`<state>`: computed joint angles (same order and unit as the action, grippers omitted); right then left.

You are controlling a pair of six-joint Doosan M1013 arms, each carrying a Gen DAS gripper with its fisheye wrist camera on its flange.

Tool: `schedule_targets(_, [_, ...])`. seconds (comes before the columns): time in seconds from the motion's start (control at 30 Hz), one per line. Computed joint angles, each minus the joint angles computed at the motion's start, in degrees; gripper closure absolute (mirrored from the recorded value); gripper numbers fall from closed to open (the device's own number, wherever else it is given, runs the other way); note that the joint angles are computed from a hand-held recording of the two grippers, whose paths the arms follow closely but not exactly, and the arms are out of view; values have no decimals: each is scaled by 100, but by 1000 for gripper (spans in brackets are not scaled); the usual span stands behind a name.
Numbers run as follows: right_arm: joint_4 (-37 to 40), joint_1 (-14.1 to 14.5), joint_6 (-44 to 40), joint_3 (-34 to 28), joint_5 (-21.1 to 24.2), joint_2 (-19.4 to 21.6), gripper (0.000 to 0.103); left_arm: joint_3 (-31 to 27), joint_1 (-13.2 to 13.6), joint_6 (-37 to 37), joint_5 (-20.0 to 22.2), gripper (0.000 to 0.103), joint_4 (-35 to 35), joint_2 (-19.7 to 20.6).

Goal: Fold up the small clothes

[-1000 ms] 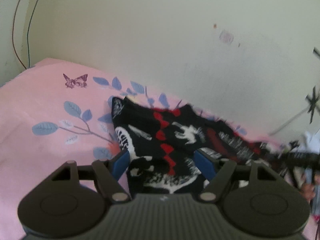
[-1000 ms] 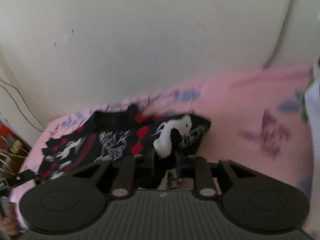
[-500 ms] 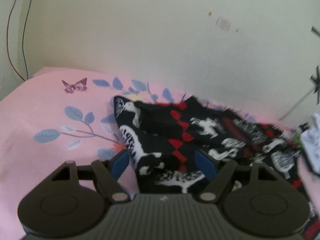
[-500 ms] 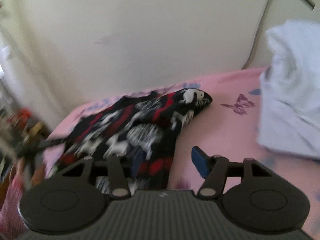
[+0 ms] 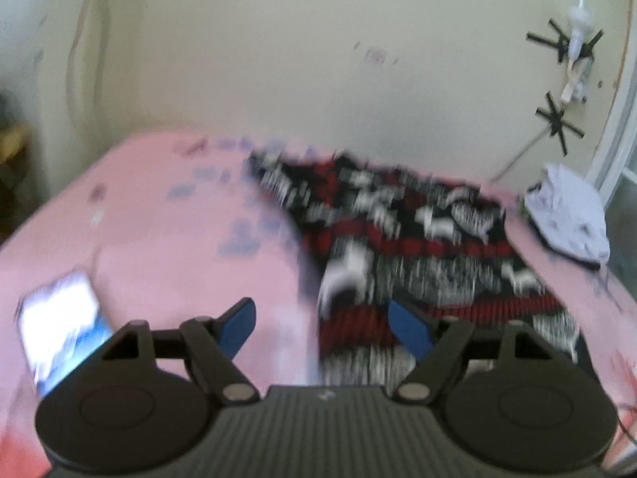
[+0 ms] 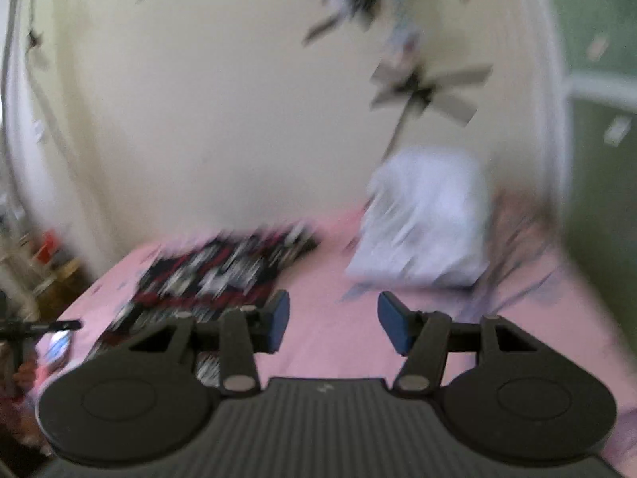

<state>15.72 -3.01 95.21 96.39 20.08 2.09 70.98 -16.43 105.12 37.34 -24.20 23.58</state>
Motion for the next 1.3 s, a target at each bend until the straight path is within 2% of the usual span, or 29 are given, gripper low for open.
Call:
schedule_targets(0.07, [1146, 91, -1029, -40, 396, 268, 48, 336, 21, -175, 11, 27, 17, -193])
schedule_targets(0.23, [2319, 399, -2227, -175, 849, 768, 49, 855, -34, -498, 31, 28, 110, -499])
schedule_targets(0.33, [2411, 532, -2528, -317, 970, 965, 51, 996, -95, -611, 114, 31, 266, -574])
schedule_targets(0.37, [2400, 570, -2549, -369, 1041, 1027, 55, 1057, -149, -742, 35, 32, 486, -604])
schedule_targets(0.4, [2481, 584, -2692, -336, 1003, 1029, 64, 1094, -230, -897, -39, 32, 801, -628])
schedule_targets(0.43, [2461, 633, -2787, -288, 902, 1006, 69, 1121, -303, -1025, -87, 40, 1087, -649])
schedule_targets(0.47, [2336, 678, -2795, -270, 829, 982, 92, 1133, -366, -1125, -109, 66, 1314, -658])
schedule_targets(0.5, [2294, 679, -2815, -267, 896, 953, 94, 1134, -423, -1165, -120, 81, 1496, -663])
schedule_targets(0.53, [2462, 678, -2890, -231, 850, 936, 95, 1087, -436, -1020, 5, 96, 1379, -647])
schedule_targets(0.63, [2877, 529, -2948, -44, 706, 674, 103, 1064, -377, -848, 63, 97, 981, -731])
schedule_targets(0.73, [3132, 369, -3140, 209, 439, 300, 103, 1135, -219, -586, 15, 97, 376, -931])
schedule_targets(0.83, [2299, 375, -2472, 304, 443, 141, 103, 1085, -115, -547, 297, 97, 100, -943])
schedule_targets(0.93, [1912, 357, -1979, 332, 636, 210, 103, 916, -211, -1037, 728, 96, 678, -754])
schedule_targets(0.97, [1863, 350, -1868, 340, 678, 247, 103, 832, -236, -1217, 938, 93, 839, -671])
schedule_targets(1.0, [1920, 349, -1864, 334, 713, 290, 102, 787, -238, -1317, 1038, 93, 872, -619])
schedule_targets(1.07, [2389, 267, -2146, 361, 874, 315, 101, 791, -207, -1291, 982, 90, 716, -616])
schedule_targets(1.1, [2604, 223, -2277, 374, 961, 305, 94, 772, -194, -1293, 982, 86, 676, -615])
schedule_targets(1.13, [2747, 182, -2367, 381, 1011, 306, 86, 759, -195, -1318, 949, 77, 691, -617])
schedule_targets(1.17, [2750, 170, -2367, 391, 999, 297, 57, 745, -202, -1339, 927, 70, 733, -616])
schedule_targets(1.2, [2590, 177, -2218, 390, 951, 291, 46, 716, -225, -1377, 931, 69, 803, -604])
schedule_targets(1.23, [2455, 194, -2105, 396, 877, 287, 46, 666, -244, -1406, 980, 68, 870, -576])
schedule_targets(1.3, [2774, 141, -2382, 377, 998, 342, 51, 568, -311, -1499, 1106, 67, 1073, -503])
